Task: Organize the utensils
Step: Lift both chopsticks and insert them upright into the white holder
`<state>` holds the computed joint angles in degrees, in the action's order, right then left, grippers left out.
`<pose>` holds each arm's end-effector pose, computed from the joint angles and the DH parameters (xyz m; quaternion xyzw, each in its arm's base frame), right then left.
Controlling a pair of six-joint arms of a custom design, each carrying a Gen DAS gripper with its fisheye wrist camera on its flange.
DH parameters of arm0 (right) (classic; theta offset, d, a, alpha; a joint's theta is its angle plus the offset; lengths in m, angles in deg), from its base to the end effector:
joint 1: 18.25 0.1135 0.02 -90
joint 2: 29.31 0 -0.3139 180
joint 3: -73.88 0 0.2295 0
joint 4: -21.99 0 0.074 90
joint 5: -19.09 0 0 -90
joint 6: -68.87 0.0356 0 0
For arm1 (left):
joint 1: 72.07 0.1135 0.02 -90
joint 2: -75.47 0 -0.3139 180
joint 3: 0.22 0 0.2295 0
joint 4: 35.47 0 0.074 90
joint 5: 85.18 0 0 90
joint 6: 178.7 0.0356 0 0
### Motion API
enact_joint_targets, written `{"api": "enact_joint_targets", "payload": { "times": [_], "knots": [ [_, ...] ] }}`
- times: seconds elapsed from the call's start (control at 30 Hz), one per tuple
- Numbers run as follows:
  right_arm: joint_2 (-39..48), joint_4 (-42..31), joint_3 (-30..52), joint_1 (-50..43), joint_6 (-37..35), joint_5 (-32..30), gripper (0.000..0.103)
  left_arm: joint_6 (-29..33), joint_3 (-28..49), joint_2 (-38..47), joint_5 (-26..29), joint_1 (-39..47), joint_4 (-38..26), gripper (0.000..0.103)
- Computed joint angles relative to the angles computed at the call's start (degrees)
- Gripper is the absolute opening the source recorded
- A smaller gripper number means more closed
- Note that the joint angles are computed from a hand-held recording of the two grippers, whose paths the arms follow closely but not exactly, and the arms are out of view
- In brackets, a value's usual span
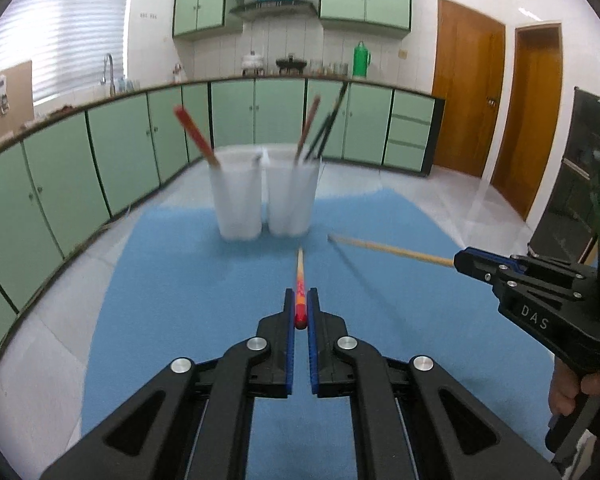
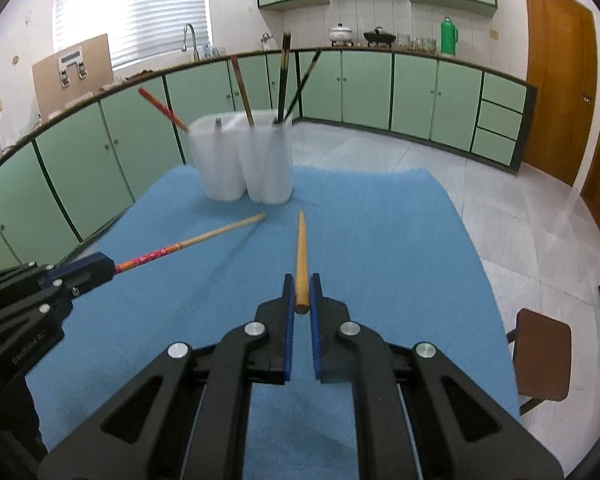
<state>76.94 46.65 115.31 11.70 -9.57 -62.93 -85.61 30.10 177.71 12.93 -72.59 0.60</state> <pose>0.2529 0.1400 0.1367 -0.1156 0.8978 0.0899 0.4154 0.2463 -0.0073 0.1381 0.0601 0.8867 -0.0528 0.4553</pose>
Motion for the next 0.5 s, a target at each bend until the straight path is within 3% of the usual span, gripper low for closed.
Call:
{"api": "enact_joint_targets", "payload": {
  "times": [0.2,0.5],
  "knots": [
    [-6.5,-7.1,3.9,-2.3,-1.4,-3.2,0.006,1.0,4.3,-7.7,2.5,2.0,-7.3,0.005],
    [-11.9,-23.8,17.1,-5.4,-5.7,-11.9,0.006,2.8,13.9,-11.2,8.1,4.8,-18.4,0.005]
  ]
}}
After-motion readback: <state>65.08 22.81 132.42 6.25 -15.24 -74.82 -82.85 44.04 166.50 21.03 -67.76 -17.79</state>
